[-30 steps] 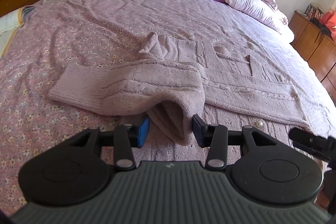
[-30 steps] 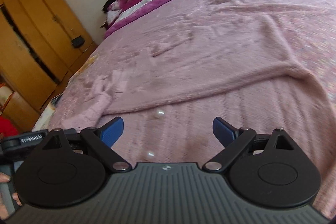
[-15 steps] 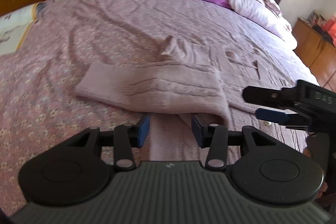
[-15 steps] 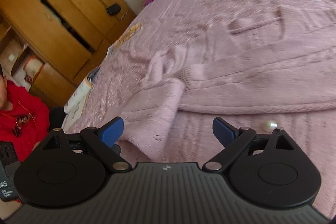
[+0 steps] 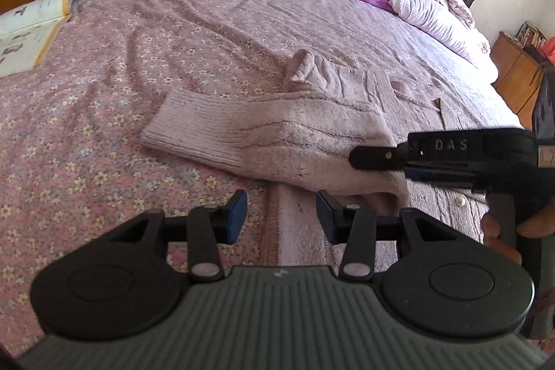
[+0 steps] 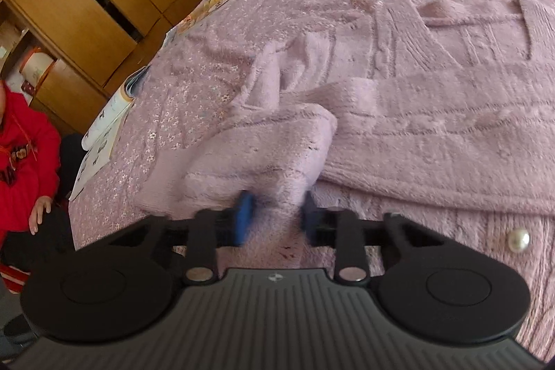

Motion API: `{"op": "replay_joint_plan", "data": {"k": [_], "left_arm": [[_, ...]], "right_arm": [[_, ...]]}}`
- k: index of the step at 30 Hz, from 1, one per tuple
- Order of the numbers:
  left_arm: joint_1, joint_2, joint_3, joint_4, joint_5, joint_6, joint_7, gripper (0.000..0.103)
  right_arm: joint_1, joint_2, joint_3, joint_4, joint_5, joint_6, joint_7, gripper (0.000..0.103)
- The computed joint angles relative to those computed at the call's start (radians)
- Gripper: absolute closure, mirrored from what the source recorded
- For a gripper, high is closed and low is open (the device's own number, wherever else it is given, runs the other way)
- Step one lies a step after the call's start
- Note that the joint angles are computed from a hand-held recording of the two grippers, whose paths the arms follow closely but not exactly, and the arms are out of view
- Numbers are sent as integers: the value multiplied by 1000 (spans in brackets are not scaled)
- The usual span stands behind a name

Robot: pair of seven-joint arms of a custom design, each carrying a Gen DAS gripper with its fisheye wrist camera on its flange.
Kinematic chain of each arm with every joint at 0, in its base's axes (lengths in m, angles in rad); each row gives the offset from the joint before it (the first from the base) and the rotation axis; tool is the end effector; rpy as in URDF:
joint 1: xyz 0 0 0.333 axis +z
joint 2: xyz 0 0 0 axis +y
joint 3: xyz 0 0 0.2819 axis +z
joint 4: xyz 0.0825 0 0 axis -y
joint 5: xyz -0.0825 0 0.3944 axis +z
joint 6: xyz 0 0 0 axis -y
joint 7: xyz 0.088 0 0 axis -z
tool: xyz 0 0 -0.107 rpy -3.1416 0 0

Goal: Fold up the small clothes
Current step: 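Grasp the folded sleeve edge with the right gripper and lay it flat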

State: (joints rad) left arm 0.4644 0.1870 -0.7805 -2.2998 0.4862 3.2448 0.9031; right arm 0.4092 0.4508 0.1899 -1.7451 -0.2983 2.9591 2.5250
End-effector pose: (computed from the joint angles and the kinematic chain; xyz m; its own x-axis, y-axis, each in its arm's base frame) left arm 0.5278 -0.2147 0.3442 -0.1990 -0.9358 0.2910 -0.7416 -0.0503 -0.6689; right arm 0.5770 0.3980 0.3744 0.0228 -0.8854 -0.4642 -0.8120 0.2545 -0.5253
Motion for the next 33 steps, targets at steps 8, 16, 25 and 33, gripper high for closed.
{"op": "replay_joint_plan", "data": {"k": [8, 16, 25, 33], "left_arm": [[-355, 10, 333, 60, 26, -12, -34, 57], [-644, 53, 621, 144, 129, -75, -138, 57], [-712, 75, 689, 186, 231, -109, -229, 57], [-724, 80, 695, 213, 307, -152, -297, 57]], "right_arm": [[83, -16, -103, 96, -169, -27, -2, 93], [123, -90, -206, 62, -388, -46, 154, 93], [80, -142, -225, -100, -523, -39, 362, 93], [60, -127, -231, -147, -601, -15, 497, 82]]}}
